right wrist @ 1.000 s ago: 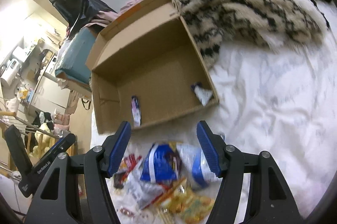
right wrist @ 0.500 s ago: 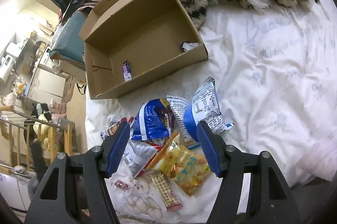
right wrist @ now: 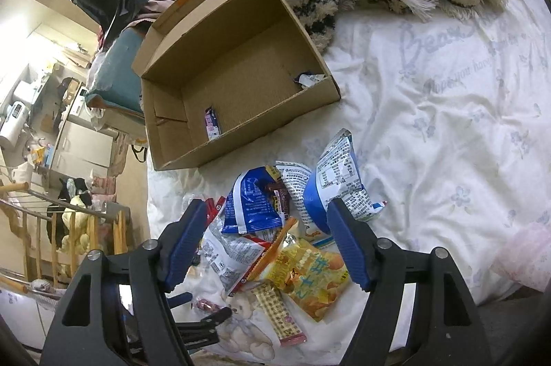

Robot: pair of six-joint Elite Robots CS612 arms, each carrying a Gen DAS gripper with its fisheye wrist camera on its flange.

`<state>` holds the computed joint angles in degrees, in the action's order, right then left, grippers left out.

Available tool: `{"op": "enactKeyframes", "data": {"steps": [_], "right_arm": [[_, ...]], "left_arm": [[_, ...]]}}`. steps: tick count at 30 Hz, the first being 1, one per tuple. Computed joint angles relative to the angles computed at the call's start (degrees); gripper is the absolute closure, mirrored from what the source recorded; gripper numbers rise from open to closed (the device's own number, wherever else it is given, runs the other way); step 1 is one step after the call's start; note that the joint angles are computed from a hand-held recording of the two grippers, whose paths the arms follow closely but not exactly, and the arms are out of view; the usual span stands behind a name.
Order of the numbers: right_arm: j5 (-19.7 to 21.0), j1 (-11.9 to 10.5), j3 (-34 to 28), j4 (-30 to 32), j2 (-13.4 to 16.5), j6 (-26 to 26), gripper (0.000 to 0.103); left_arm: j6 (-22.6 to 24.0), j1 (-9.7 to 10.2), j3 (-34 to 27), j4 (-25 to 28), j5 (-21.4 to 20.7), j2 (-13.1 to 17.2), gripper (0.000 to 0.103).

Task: Organize snacks
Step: 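Reach the left gripper down and grasp the orange sausage snack packet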

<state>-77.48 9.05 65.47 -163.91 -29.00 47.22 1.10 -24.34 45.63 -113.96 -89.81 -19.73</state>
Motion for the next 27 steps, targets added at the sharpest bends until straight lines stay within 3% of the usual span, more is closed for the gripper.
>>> {"op": "enactKeyframes", "data": {"steps": [3,11,13,17,20,27], "right_arm": [[0.01,-0.01,-0.01,0.2,-0.01,-0.09,0.028],[0.09,0.11,-0.6,1.17,0.31,-0.47,0.028],[0.1,0.19,-1.01,1.72,0.49,-0.79,0.028],[-0.16,0.4,-1.68,2.67,0.72,-1.86,0.028],[-0.57,0.48,-1.75,3.21,0.72,-2.2,0.028],[0.21,0.09,-1.27,6.28,0.44,-1.79,0.028]], "left_arm": [[0.58,-0.11,-0.32,0.23,-0.19,0.01,0.033],[-1.97,0.44,-1.27,2.87,-2.03,0.2,0.032],[-1.09,0.32,-0.27,1.43,-2.1,-0.32,0.045],[-0.89,0.61,-0.63,0.33,-3.77,-0.3,0.046],[-1.06,0.72,-0.02,-2.56,-4.29,-0.8,0.047],[-7.09,1.3,0.54,-10.93,-2.95,-1.78,0.046]]}}
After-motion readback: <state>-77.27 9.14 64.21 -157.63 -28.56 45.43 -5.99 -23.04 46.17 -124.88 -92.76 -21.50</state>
